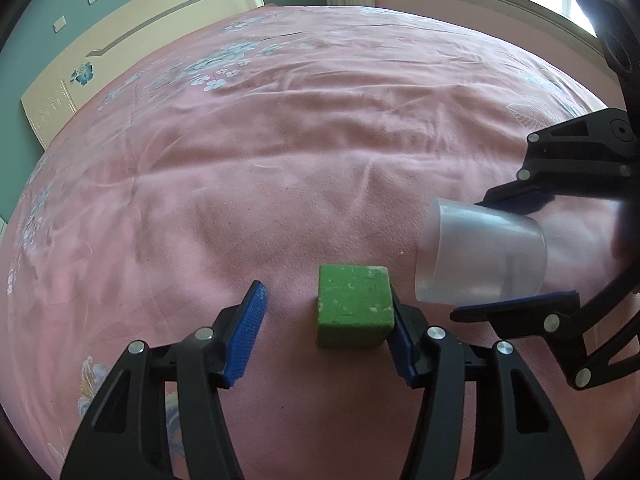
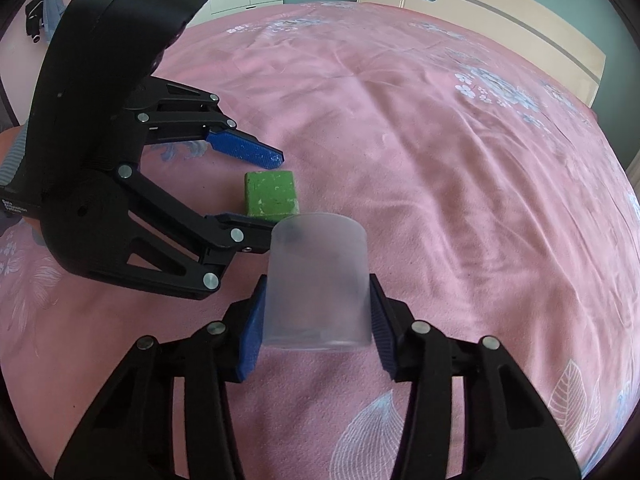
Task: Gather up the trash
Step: 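Grasp the clear plastic cup with the right tool while the left tool grasps the green block, then carry the green block and clear cup with both tools over the trash bin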
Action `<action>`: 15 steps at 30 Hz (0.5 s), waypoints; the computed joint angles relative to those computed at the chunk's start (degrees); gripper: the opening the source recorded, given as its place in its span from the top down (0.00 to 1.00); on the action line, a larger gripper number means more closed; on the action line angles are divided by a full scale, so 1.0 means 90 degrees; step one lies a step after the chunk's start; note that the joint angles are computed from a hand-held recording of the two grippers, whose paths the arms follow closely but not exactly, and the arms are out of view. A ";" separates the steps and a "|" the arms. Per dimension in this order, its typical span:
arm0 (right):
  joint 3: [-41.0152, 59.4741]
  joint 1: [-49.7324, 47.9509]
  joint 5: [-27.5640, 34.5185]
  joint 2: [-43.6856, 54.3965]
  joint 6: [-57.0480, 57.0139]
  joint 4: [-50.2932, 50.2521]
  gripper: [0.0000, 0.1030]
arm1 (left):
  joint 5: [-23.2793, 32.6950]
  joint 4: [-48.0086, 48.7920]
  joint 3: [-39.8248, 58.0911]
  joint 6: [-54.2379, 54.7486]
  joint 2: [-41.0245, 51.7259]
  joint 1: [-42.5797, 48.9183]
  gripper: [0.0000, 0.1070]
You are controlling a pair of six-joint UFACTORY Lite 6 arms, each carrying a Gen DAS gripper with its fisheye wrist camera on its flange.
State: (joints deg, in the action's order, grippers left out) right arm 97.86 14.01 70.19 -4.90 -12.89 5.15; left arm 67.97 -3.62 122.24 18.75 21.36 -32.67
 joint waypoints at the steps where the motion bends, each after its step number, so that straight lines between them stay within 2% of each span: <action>1: -0.0019 -0.0017 -0.0004 -0.0012 -0.0017 0.0032 0.53 | 0.0004 -0.0019 -0.0011 0.0010 -0.0006 -0.0008 0.50; 3: -0.0025 -0.0042 -0.0003 -0.0017 -0.0009 0.0039 0.53 | -0.0003 -0.0015 -0.0056 -0.0004 -0.0032 -0.0039 0.54; 7: -0.0004 -0.0068 0.0052 -0.0013 -0.0013 0.0066 0.54 | 0.0105 -0.0065 0.0046 -0.0070 0.0028 -0.0082 0.69; 15: 0.0019 -0.0064 0.0191 -0.0093 -0.0007 0.0055 0.54 | 0.0221 0.0116 0.0178 -0.0292 0.0052 -0.0200 0.70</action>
State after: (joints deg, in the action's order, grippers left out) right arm 98.03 13.44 71.90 -5.74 -12.95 5.65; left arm 69.96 -2.57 123.84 16.12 21.83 -34.47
